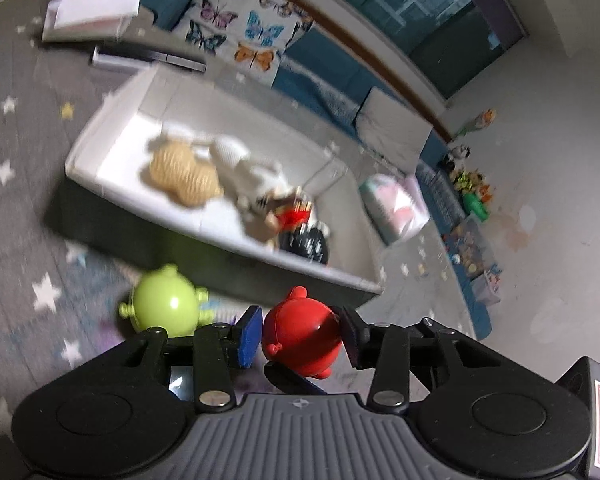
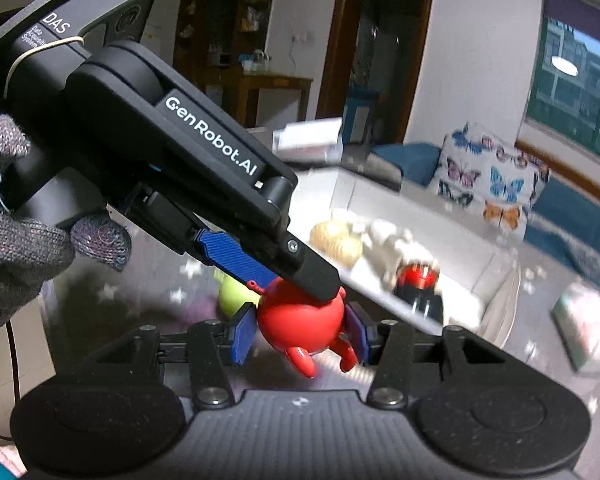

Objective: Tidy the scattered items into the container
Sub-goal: 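Lift the red toy with both grippers and carry it over the box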

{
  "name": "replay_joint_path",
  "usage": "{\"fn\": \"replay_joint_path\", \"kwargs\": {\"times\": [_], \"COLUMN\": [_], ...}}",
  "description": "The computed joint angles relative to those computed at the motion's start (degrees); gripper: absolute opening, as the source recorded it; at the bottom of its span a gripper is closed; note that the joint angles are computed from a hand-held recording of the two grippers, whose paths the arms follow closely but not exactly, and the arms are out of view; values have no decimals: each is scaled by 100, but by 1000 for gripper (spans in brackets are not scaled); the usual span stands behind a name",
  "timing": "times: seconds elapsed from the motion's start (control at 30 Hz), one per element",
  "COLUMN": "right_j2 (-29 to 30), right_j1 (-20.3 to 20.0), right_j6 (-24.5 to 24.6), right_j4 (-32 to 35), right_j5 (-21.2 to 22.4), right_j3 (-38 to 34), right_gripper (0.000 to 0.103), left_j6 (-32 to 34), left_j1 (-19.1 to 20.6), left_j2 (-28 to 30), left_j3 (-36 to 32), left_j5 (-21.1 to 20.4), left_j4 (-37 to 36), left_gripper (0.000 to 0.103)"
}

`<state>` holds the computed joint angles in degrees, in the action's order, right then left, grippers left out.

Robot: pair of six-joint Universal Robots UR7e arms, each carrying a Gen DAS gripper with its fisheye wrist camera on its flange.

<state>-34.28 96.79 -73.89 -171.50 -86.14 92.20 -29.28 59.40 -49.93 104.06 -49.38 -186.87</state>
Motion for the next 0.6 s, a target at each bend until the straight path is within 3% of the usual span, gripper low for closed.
{"fn": "replay_joint_path", "kwargs": {"times": [0.27,0.6], "right_j2": [434,1363], "right_j1": [323,516], "right_j6": [158,706], "right_j4": [413,1966], "right_j5": [173,-337], "right_j3": [-953,-2869], "right_gripper": [49,49], "left_j6": [366,30], "left_j1": [41,587], "left_j2": [-77,70], "left_j3": [-538,-1285], "left_j5": [326,-112], "left_j4": [116,871], "left_gripper": [45,45]}}
